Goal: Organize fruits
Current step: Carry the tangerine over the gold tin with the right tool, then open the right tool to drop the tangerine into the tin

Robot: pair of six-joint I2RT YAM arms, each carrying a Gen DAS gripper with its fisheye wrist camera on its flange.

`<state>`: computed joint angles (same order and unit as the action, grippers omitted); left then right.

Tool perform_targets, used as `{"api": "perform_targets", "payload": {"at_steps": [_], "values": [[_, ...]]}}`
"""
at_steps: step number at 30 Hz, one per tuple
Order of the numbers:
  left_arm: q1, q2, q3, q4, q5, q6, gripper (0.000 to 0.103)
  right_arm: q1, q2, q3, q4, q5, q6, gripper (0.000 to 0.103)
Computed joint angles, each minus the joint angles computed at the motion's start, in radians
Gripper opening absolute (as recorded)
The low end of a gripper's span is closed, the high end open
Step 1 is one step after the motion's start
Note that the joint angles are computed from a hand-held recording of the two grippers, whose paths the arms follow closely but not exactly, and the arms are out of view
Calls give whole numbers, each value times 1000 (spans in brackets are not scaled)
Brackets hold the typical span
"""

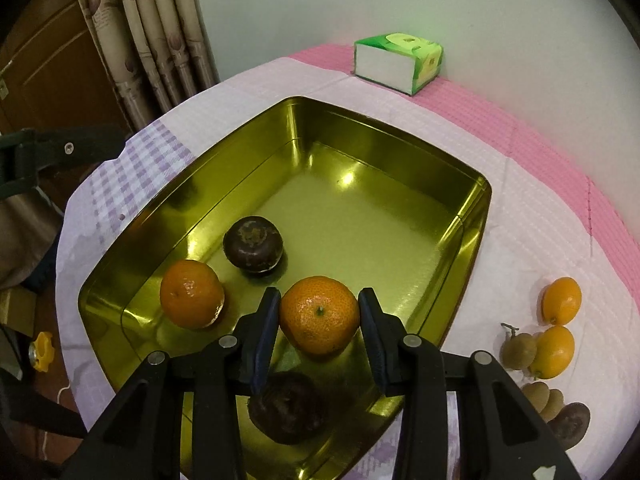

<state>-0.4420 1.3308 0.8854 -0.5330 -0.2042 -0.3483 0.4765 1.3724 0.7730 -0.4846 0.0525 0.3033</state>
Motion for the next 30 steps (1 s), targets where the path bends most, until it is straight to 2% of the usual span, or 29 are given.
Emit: {"api": "perform_targets", "payload": {"at_steps": [9, 14, 18, 22, 30], "values": [[-4, 4, -2, 4, 1, 4, 85, 0, -61, -12, -17, 11, 16, 44], [-7, 3, -3, 3, 0, 5, 85, -29, -213, -45, -77, 16, 29, 50], [-19, 4, 0, 0, -6, 11, 85, -100, -365, -84, -159, 10, 22, 51], [-33, 3, -2, 1, -14, 17, 85, -257, -523, -135, -265, -10, -44, 51], [-44, 7, 1, -2, -18, 17, 85, -720, -679, -240, -376, -151, -302, 51]]}}
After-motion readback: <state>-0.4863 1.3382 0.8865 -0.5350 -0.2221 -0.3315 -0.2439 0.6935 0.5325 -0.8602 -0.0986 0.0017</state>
